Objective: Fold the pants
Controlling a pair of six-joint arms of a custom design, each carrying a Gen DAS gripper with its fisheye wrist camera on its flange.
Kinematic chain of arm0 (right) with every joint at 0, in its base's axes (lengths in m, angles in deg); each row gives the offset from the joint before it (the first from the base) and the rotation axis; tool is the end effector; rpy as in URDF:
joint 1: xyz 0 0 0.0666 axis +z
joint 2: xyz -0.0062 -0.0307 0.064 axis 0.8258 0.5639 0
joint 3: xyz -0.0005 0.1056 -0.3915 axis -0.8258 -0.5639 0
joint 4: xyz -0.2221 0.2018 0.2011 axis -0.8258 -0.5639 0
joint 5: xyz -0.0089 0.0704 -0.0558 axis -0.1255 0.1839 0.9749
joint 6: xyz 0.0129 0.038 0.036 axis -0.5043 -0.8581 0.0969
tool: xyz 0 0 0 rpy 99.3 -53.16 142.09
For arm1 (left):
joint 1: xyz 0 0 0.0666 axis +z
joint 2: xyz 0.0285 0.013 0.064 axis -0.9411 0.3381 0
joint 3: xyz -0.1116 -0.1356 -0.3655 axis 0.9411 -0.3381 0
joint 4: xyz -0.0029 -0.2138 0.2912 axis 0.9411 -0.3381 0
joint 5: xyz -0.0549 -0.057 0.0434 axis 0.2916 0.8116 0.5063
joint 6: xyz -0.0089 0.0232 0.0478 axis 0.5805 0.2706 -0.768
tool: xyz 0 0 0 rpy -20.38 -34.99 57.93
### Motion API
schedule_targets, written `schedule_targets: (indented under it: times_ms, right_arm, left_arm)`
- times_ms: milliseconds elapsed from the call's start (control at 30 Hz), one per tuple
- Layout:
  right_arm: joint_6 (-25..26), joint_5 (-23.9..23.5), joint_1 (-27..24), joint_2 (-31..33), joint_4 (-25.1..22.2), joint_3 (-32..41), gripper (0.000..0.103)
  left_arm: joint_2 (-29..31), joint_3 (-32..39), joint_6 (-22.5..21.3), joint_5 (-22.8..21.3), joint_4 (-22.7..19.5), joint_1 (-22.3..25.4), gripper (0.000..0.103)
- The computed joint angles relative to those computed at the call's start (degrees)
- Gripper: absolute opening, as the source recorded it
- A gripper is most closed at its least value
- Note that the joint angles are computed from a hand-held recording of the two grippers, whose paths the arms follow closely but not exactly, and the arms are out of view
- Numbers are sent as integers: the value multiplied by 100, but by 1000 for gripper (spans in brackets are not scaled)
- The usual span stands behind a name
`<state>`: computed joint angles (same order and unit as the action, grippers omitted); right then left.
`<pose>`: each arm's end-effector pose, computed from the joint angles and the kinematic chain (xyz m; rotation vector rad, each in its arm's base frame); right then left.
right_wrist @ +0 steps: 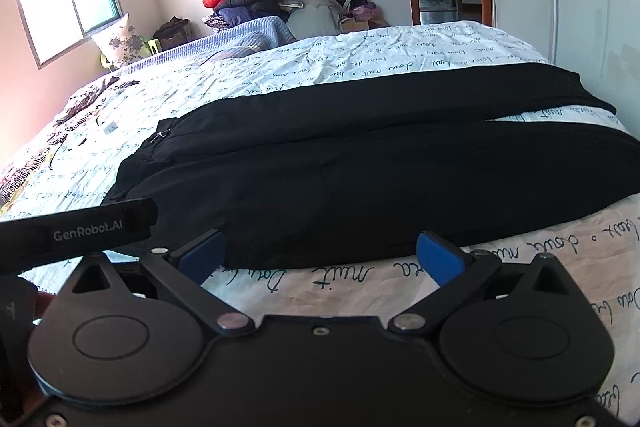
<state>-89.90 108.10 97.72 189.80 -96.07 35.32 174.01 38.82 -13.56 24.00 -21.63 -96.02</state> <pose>0.4461 0.3683 0.3615 0.6936 2.1148 -0.0142 0.5274 -0.2530 0.3821 0.5064 2.1515 -0.1700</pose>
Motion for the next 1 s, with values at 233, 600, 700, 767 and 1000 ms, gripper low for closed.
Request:
schedule_targets:
  times_ms: [233,600,700,767,1000]
  right_arm:
    - [-189,37,-13,78,-350,120,103]
    - [-155,-178,-69,114,-424,155,103]
    - [-192,-162,-72,150,-571,212,103]
    - [-197,-136,-70,191,-691,283,103]
    - [-188,-18,-56,208,-879,333,103]
  left_arm:
    - [30,98,-51,-22,-230,-4,102]
    - [43,76,-288,-214,-158,-86,103]
    - [76,122,-300,-189,-255,-81,103]
    - [80,103,-327,-176,-241,-80,103]
    - [56,26,-398,-131,-167,-95,102]
